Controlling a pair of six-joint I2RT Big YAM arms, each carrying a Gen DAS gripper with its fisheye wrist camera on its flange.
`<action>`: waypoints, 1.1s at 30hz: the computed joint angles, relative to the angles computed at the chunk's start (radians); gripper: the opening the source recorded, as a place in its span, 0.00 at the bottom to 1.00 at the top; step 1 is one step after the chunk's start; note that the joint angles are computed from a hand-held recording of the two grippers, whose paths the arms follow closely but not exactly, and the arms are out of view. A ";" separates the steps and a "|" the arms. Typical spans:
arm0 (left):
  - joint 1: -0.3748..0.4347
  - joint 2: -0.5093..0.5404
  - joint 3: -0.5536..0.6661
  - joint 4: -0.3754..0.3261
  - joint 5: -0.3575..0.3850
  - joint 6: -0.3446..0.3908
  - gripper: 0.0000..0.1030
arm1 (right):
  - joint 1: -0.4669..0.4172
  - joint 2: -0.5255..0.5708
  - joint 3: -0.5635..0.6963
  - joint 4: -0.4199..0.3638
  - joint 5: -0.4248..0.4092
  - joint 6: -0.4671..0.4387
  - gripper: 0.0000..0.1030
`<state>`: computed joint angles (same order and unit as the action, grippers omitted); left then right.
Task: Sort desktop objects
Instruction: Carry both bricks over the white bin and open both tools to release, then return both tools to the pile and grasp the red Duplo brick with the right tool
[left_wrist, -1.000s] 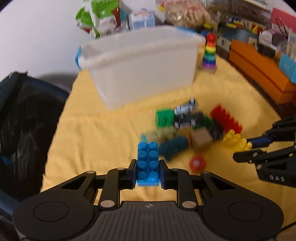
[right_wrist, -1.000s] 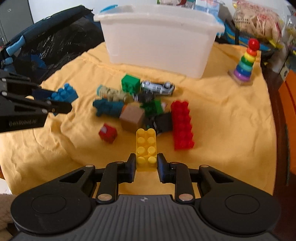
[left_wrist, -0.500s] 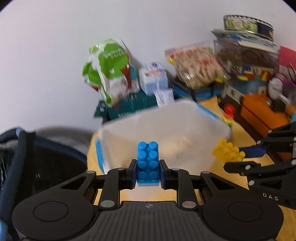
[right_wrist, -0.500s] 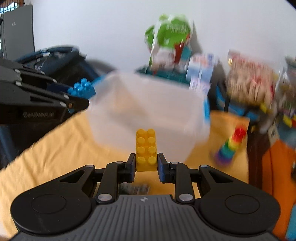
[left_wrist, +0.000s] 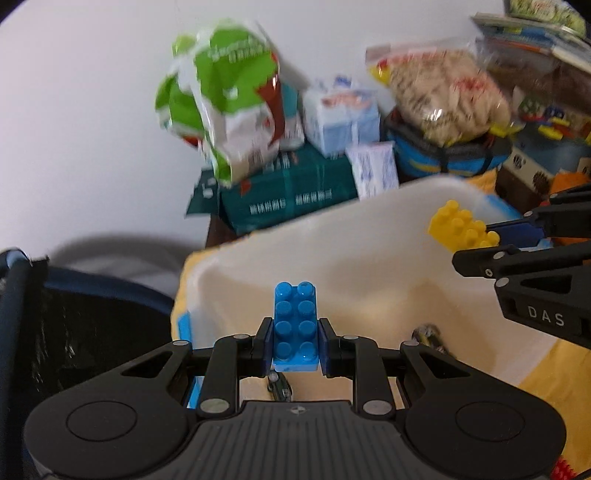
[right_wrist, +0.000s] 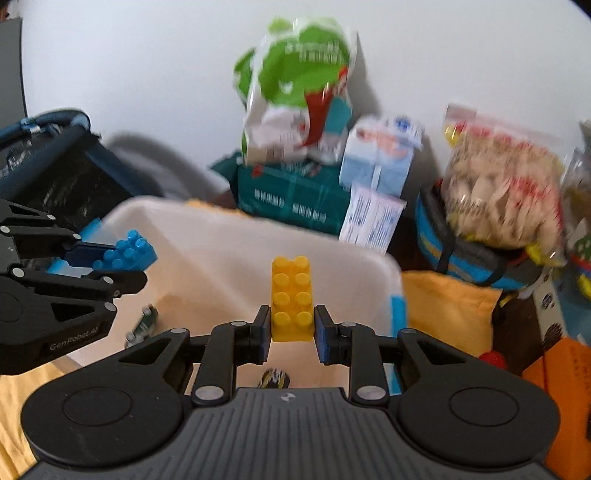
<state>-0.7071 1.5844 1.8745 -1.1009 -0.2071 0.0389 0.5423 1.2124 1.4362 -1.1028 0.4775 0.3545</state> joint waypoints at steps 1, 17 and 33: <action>0.004 0.008 0.002 -0.008 0.008 -0.003 0.27 | -0.002 0.003 -0.007 -0.004 -0.008 0.006 0.27; -0.053 -0.103 -0.022 0.036 -0.093 0.028 0.65 | 0.149 -0.136 -0.023 0.010 0.152 0.013 0.54; -0.231 -0.447 -0.522 -0.058 -0.097 -0.124 0.69 | 0.494 -0.353 -0.308 -0.252 0.156 0.410 0.50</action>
<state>-0.9377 1.1371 1.3523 -1.1589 -0.3045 -0.0850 1.0365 0.8599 1.1286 -1.3547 0.6330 0.7642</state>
